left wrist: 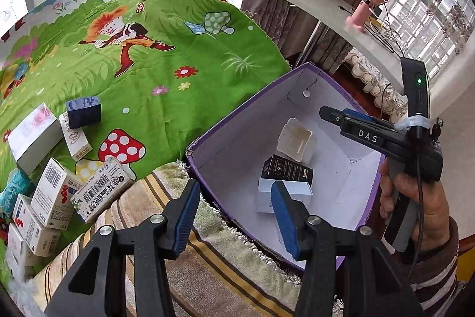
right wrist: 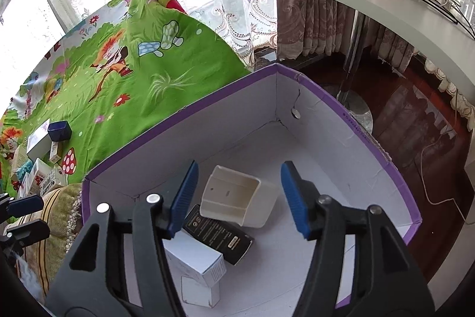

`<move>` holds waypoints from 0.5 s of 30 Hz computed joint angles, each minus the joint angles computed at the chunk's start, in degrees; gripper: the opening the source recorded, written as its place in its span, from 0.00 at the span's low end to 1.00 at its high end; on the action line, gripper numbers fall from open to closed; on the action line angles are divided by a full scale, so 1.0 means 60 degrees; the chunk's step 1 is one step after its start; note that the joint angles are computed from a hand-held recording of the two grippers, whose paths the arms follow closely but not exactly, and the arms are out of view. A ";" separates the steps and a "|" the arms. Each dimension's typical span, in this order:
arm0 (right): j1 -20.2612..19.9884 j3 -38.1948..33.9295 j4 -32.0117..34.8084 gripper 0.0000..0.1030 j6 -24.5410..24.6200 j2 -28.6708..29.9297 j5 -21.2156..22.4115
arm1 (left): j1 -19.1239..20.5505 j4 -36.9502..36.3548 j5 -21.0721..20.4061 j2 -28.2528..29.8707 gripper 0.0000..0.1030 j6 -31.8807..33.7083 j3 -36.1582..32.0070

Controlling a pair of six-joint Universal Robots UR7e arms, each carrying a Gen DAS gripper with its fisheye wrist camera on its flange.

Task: Organize rigid objects
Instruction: 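Open both tools to drop the held items into the purple box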

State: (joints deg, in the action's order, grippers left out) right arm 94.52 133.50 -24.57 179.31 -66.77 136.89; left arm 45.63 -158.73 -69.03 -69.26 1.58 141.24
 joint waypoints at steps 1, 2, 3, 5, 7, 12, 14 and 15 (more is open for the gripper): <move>-0.0036 0.0012 0.0018 0.61 0.0020 0.0009 -0.0035 | 0.0050 0.0013 -0.0018 -0.0077 0.50 -0.0004 0.0010; -0.0058 0.0017 0.0034 0.61 0.0048 0.0028 -0.0048 | 0.0098 0.0024 -0.0033 -0.0163 0.50 -0.0016 0.0015; -0.0082 0.0025 0.0039 0.61 0.0060 0.0047 -0.0066 | 0.0148 0.0025 -0.0035 -0.0247 0.50 -0.0028 0.0021; -0.0091 0.0011 0.0100 0.61 0.0118 0.0097 -0.0073 | 0.0247 0.0033 0.0000 -0.0431 0.50 -0.0071 0.0042; -0.0045 -0.0018 0.0166 0.64 0.0209 0.0168 -0.0063 | 0.0384 0.0070 0.0020 -0.0627 0.50 -0.0105 0.0048; 0.0304 -0.0404 0.0667 0.67 0.0271 0.0807 0.0231 | 0.0728 0.0140 0.0120 -0.1046 0.51 -0.0208 0.0045; 0.0382 -0.0595 0.0925 0.67 0.0350 0.1157 0.0371 | 0.0854 0.0179 0.0160 -0.1247 0.51 -0.0196 0.0062; 0.0359 -0.0601 0.0981 0.67 0.0401 0.1223 0.0289 | 0.0910 0.0198 0.0178 -0.1373 0.51 -0.0173 0.0082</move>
